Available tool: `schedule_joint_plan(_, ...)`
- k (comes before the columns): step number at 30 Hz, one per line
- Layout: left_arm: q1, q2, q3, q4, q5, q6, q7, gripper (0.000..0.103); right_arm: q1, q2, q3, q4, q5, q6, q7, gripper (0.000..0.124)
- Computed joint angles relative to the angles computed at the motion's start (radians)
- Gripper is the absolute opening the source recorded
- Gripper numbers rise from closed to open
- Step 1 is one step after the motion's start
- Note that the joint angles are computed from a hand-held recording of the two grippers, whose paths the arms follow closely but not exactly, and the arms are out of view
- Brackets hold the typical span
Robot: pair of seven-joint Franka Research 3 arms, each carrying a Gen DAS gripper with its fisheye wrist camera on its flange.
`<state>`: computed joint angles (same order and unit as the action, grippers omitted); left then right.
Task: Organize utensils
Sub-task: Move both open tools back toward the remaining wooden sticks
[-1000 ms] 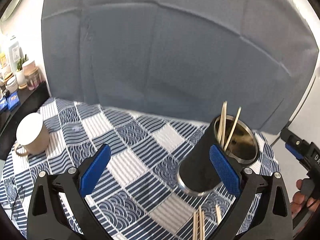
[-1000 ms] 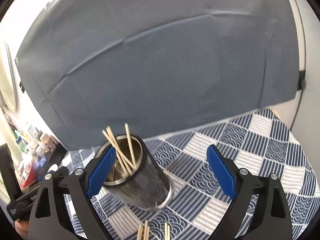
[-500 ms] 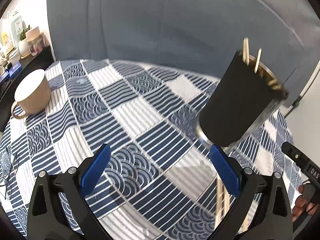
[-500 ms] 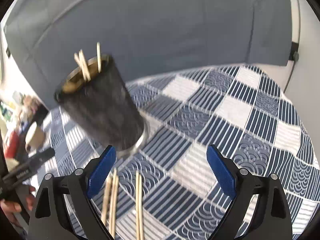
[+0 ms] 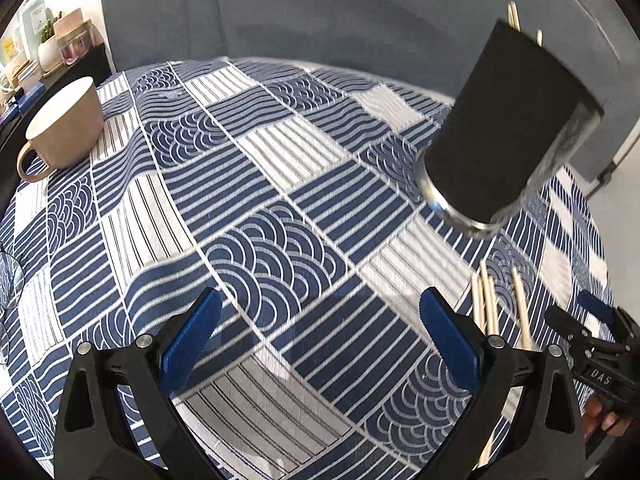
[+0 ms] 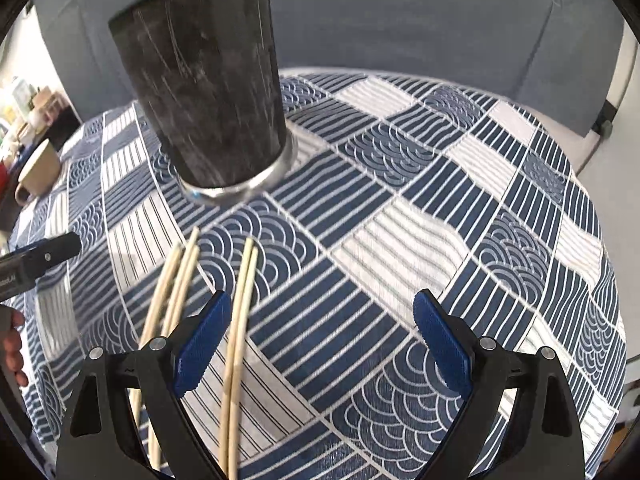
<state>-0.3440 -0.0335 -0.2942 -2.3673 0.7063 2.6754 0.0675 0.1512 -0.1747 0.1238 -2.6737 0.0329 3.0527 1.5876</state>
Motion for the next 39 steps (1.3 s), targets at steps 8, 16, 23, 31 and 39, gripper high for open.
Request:
schedule_joint_plan(8, -0.011, 0.012, -0.003, 0.002, -0.041, -0.02, 0.047, 0.097, 0.014, 0.014, -0.009, 0.005, 0.015, -0.032, -0.026, 0.088)
schedule_joint_plan(16, -0.025, 0.028, -0.004, 0.011, -0.076, -0.016, 0.094, 0.097, -0.038, 0.035, 0.03, 0.019, -0.129, -0.064, 0.095, 0.09)
schedule_joint_plan(23, -0.043, 0.056, -0.008, 0.03, -0.089, 0.009, 0.108, 0.097, 0.003, 0.036, -0.018, 0.017, -0.125, -0.066, 0.101, 0.091)
schedule_joint_plan(31, -0.076, 0.11, -0.011, 0.093, -0.109, 0.0, 0.161, 0.097, 0.001, 0.022, -0.023, -0.008, -0.093, -0.05, 0.057, 0.093)
schedule_joint_plan(39, -0.105, 0.159, -0.006, 0.158, -0.135, -0.056, 0.211, 0.097, 0.006, -0.005, -0.038, -0.047, -0.025, -0.018, -0.023, 0.094)
